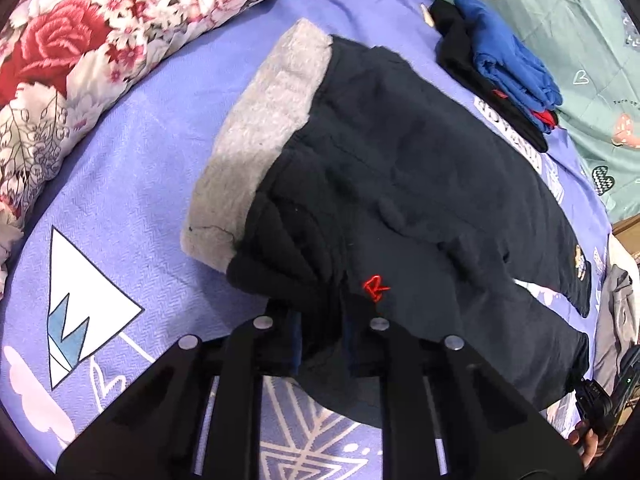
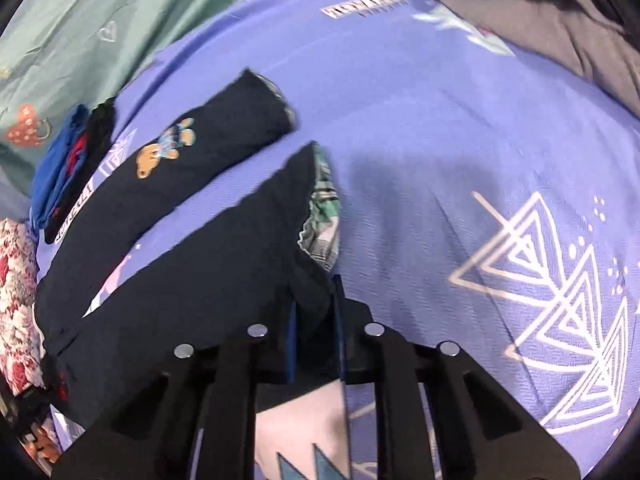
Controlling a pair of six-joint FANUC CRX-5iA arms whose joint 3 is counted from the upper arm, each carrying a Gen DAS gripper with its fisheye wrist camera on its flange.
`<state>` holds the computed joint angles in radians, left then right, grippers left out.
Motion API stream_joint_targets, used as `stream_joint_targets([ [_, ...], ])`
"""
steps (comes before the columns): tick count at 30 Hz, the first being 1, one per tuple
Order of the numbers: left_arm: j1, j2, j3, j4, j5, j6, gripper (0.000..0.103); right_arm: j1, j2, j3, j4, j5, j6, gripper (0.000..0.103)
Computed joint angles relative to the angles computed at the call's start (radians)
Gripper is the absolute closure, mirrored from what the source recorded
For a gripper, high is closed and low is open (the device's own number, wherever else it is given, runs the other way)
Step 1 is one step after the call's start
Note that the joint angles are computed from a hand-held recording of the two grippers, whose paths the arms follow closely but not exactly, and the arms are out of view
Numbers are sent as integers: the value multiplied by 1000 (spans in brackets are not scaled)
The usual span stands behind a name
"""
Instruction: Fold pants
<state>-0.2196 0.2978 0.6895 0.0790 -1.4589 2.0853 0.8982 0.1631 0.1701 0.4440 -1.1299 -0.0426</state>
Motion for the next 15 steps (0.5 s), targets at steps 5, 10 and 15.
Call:
stream_joint_targets([
  [5, 6, -69, -38, 2, 53, -16, 91, 43, -64, -60, 158, 10, -87, 90],
  [10, 12, -155, -81, 19, 114, -43, 91, 74, -130, -91, 232, -14, -97, 90],
  [15, 2, -206, -118, 8, 108, -61, 91, 108, -164, -106, 194, -78, -85, 90],
])
